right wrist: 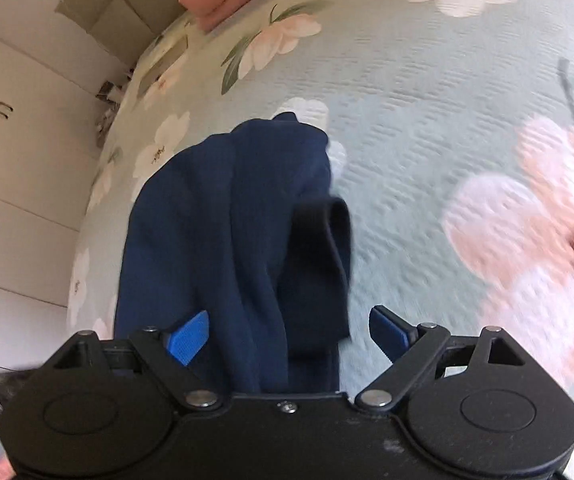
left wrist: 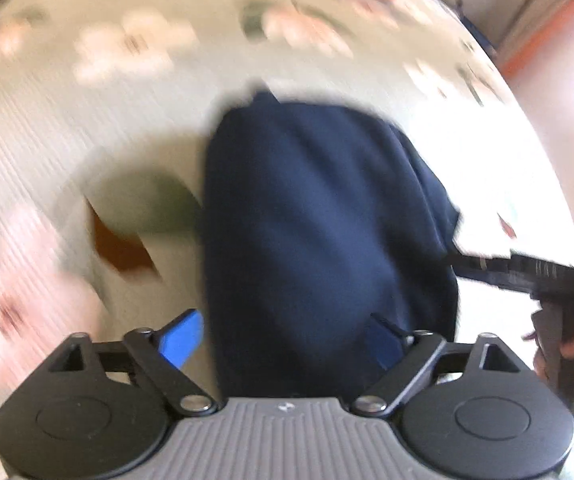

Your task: Fold large clothes

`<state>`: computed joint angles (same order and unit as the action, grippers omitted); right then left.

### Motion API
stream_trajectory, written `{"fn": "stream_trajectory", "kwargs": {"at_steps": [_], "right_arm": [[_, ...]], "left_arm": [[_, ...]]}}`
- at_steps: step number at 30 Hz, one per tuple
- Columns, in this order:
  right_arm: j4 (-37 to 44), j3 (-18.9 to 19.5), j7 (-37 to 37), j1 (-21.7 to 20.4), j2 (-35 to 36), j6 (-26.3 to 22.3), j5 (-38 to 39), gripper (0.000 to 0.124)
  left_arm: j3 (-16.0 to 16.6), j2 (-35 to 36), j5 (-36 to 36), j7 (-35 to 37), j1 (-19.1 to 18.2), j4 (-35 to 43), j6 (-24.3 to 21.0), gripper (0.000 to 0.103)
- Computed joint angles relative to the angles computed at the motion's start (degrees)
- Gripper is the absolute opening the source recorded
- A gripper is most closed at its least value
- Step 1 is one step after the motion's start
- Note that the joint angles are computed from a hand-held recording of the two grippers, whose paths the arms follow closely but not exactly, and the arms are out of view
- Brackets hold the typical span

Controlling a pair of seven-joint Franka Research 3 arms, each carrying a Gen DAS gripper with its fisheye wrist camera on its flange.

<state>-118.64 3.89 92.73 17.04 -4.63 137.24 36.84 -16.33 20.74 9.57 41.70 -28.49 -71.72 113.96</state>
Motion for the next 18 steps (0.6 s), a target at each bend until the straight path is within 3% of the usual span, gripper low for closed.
{"fn": "stream_trajectory", "kwargs": {"at_steps": [2, 3, 5, 7, 8, 9, 11, 13, 18], "right_arm": [[2.6, 0.4, 1.3, 0.3, 4.0, -1.6, -1.3, 0.102], [2.9, 0.4, 1.4, 0.2, 4.5, -2.3, -1.1, 0.103], [2.1, 0.3, 0.9, -0.2, 6.4, -2.1, 5.7, 0.103], [-0.5, 1.0, 0.2, 0.0, 5.9, 3.9, 12.8, 0.103], [-1.4, 1.4, -1.7, 0.4, 5.4, 5.8, 15.7, 0.096], [-2.3, 1.9, -2.0, 0.9, 4.6, 7.8, 17.5, 0.065], [-4.3, 3.1, 2.7, 2.5, 2.0, 12.3, 14.9, 0.057], [-5.2, 3.1, 1.4, 3.8, -0.5, 13.6, 16.3, 0.055], [-8.5, 2.2, -0.9, 7.0, -8.9, 12.8, 19.8, 0.054]], "left_arm": [[1.5, 5.6, 3.6, 1.5, -1.1, 7.7, -6.0, 0.093], [1.8, 7.2, 3.0, 2.1, -0.7, 8.7, -6.1, 0.094], [0.1, 7.6, -4.6, 2.7, 3.5, 4.7, 0.8, 0.096], [-2.0, 6.4, -12.9, 3.9, 7.2, -1.7, 10.3, 0.09], [-2.5, 7.1, -14.2, 5.1, 7.6, -2.0, 11.7, 0.087], [-1.6, 8.1, -11.4, 6.1, 6.0, -0.2, 10.2, 0.081], [-1.1, 8.5, -8.5, 8.7, 4.3, 2.4, 8.3, 0.068], [-1.6, 5.0, -10.5, 10.1, 5.6, -2.4, 12.4, 0.063], [-1.9, -6.7, -12.2, 12.1, 7.0, -13.1, 17.3, 0.063]]}}
